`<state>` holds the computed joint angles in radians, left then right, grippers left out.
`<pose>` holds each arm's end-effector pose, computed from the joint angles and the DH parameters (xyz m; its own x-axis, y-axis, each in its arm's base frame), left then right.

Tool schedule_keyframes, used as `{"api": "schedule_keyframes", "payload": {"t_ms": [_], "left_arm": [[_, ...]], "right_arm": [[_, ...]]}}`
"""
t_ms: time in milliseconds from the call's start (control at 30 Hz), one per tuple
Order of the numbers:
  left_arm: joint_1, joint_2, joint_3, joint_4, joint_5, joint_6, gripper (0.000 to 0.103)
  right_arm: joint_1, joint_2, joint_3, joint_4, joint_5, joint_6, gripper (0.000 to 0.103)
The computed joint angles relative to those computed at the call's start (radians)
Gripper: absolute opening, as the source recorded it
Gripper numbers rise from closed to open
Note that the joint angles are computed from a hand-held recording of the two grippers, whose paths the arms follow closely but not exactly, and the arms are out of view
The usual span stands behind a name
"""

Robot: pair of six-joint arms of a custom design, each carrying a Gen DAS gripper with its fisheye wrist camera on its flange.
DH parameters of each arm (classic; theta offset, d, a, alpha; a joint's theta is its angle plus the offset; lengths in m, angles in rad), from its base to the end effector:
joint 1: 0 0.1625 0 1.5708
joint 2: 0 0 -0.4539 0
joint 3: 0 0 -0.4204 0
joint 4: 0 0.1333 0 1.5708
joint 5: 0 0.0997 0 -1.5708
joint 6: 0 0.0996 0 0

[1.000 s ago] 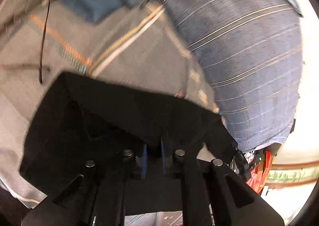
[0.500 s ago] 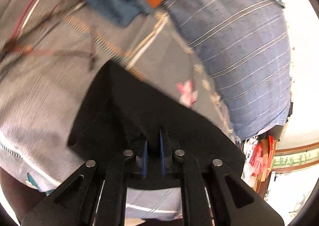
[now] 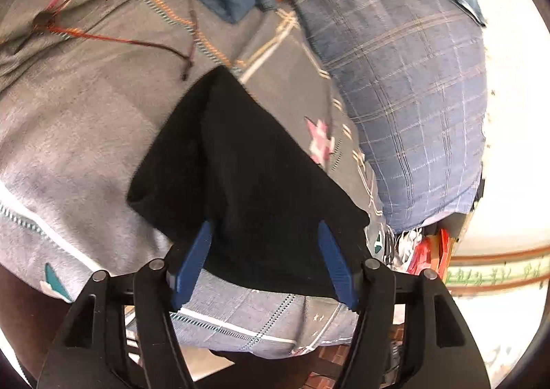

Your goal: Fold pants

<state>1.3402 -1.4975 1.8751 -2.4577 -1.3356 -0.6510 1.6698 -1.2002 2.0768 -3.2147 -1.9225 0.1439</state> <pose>0.0248 -0.5793 0.4242 -0.8947 -0.4262 0.1336 -0.4307 0.7438 -0.5111 0.1548 -0.5574 0.2644 -0.9581 0.2464 0.1459 0.0669 0.6880 -0.7226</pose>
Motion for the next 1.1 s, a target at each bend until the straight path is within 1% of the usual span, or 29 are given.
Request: {"api": "schedule_keyframes", "payload": {"t_ms": [33,67,133,200,267,333,400,433,467,500,533,567,600,633,667,700,733,767,800,833,867,900,933,1000,1033,1067,1100], "left_arm": [[-0.002,0.010,-0.006,0.005,0.004,0.005,0.064],[-0.006,0.019,-0.011,0.016,0.017,0.004,0.064],[-0.005,0.041,-0.026,0.026,0.019,0.002,0.064],[0.003,0.051,-0.034,0.041,0.010,-0.006,0.064],[0.006,0.057,-0.041,0.051,0.009,-0.010,0.064],[0.010,0.055,-0.041,0.052,0.005,-0.006,0.064],[0.012,0.057,-0.044,0.052,0.015,0.003,0.064],[0.014,0.062,-0.048,0.055,0.022,0.006,0.064],[0.018,0.071,-0.056,0.059,0.022,0.006,0.063],[0.023,0.078,-0.061,0.061,0.019,0.005,0.062],[0.023,0.082,-0.064,0.061,0.023,0.006,0.053],[0.018,0.088,-0.073,0.072,0.049,0.005,0.024],[0.018,0.093,-0.083,0.080,0.048,0.014,0.011],[0.019,0.096,-0.096,0.083,0.034,0.027,0.006],[0.020,0.095,-0.106,0.074,0.010,0.030,0.006],[0.014,0.088,-0.109,0.056,-0.004,0.032,0.006],[0.002,0.078,-0.106,0.035,-0.004,0.045,0.006],[-0.015,0.067,-0.098,0.013,0.019,0.066,0.006],[-0.029,0.059,-0.090,0.000,0.047,0.082,0.006],[-0.042,0.052,-0.080,-0.010,0.080,0.103,0.006],[-0.044,0.050,-0.074,-0.009,0.097,0.110,0.006],[-0.040,0.052,-0.069,0.003,0.109,0.113,0.006],[-0.023,0.058,-0.070,0.036,0.100,0.096,0.006],[0.022,0.074,-0.077,0.093,0.031,0.052,0.006],[0.035,0.077,-0.076,0.108,0.023,0.033,0.006],[0.039,0.076,-0.074,0.107,0.019,0.029,0.006],[0.045,0.073,-0.072,0.102,0.005,0.023,0.006]], "right_arm": [[-0.019,0.000,-0.007,0.019,0.076,0.050,0.061],[-0.030,0.005,-0.015,0.029,0.124,0.085,0.061],[-0.047,0.030,-0.036,0.045,0.202,0.168,0.061],[-0.050,0.065,-0.068,0.061,0.230,0.200,0.060],[-0.045,0.101,-0.102,0.079,0.229,0.225,0.060],[-0.046,0.128,-0.123,0.073,0.251,0.245,0.060],[-0.051,0.143,-0.137,0.066,0.297,0.261,0.060],[-0.044,0.151,-0.152,0.088,0.276,0.271,0.060],[-0.032,0.160,-0.173,0.130,0.212,0.303,0.060],[-0.029,0.168,-0.184,0.149,0.180,0.338,0.060],[-0.036,0.174,-0.187,0.147,0.185,0.365,0.059],[-0.040,0.181,-0.194,0.139,0.186,0.382,0.048],[-0.040,0.188,-0.201,0.128,0.177,0.378,0.031],[-0.033,0.198,-0.232,0.146,0.162,0.339,0.006],[-0.027,0.202,-0.258,0.170,0.160,0.308,0.004],[-0.017,0.204,-0.283,0.168,0.172,0.275,0.004],[-0.002,0.204,-0.302,0.137,0.199,0.219,0.004],[0.026,0.203,-0.320,0.089,0.217,0.122,0.004],[0.050,0.201,-0.327,0.054,0.202,0.041,0.004],[0.074,0.201,-0.330,0.020,0.176,-0.022,0.003],[0.071,0.196,-0.317,0.011,0.184,-0.043,0.004],[0.059,0.191,-0.303,0.039,0.182,-0.026,0.004],[0.048,0.189,-0.292,0.069,0.162,-0.011,0.004],[0.013,0.192,-0.253,0.175,0.060,0.054,0.004],[-0.002,0.190,-0.238,0.191,0.056,0.074,0.004],[-0.021,0.188,-0.207,0.177,0.059,0.100,0.004],[-0.036,0.186,-0.182,0.140,0.084,0.107,0.004]]}}
